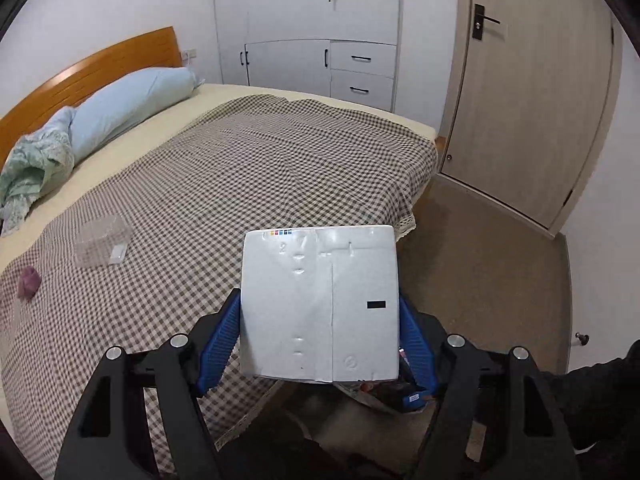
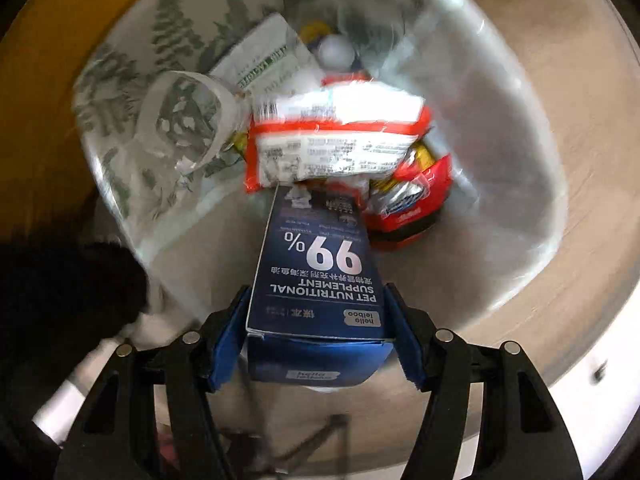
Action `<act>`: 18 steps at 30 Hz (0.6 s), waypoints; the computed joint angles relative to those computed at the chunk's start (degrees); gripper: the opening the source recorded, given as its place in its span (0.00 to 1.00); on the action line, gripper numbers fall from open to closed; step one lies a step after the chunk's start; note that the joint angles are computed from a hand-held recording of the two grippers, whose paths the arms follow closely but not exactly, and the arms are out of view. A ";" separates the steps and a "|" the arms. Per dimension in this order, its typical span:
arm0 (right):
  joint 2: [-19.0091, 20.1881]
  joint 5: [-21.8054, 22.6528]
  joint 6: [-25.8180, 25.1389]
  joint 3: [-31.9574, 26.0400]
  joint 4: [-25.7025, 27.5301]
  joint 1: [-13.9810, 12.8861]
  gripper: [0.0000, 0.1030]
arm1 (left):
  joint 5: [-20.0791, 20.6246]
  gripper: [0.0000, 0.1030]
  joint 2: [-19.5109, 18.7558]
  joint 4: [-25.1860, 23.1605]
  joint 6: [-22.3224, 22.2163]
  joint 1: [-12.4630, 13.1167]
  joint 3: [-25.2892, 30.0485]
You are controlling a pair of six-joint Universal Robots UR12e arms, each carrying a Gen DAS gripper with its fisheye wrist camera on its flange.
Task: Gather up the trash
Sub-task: 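Lower the box and carton into the wastebasket and open both tools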
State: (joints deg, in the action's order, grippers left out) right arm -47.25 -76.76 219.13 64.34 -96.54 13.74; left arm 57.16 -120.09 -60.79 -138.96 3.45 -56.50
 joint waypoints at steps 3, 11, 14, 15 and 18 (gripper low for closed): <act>-1.65 5.12 8.21 4.35 -5.80 -1.25 0.66 | -0.66 0.69 0.20 -0.85 1.35 -0.09 0.01; -7.40 7.10 7.00 11.29 -15.57 -2.49 0.83 | -0.73 0.69 0.56 -4.60 5.40 -0.98 -0.60; -12.54 3.78 8.08 16.60 -21.99 -2.85 0.83 | -0.66 0.69 0.50 -8.27 8.35 -1.69 -0.66; -13.64 2.43 8.68 17.50 -22.95 -2.82 0.83 | -0.25 0.69 0.17 -10.39 9.89 -2.14 -0.41; -17.50 -1.83 11.20 21.30 -25.06 -2.76 0.83 | 2.02 0.69 -0.99 -14.73 12.52 -3.62 0.21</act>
State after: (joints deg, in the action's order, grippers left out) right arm -64.76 -78.58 230.33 85.63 -121.60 10.98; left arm 59.18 -121.08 -75.53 -126.43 -0.17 -56.29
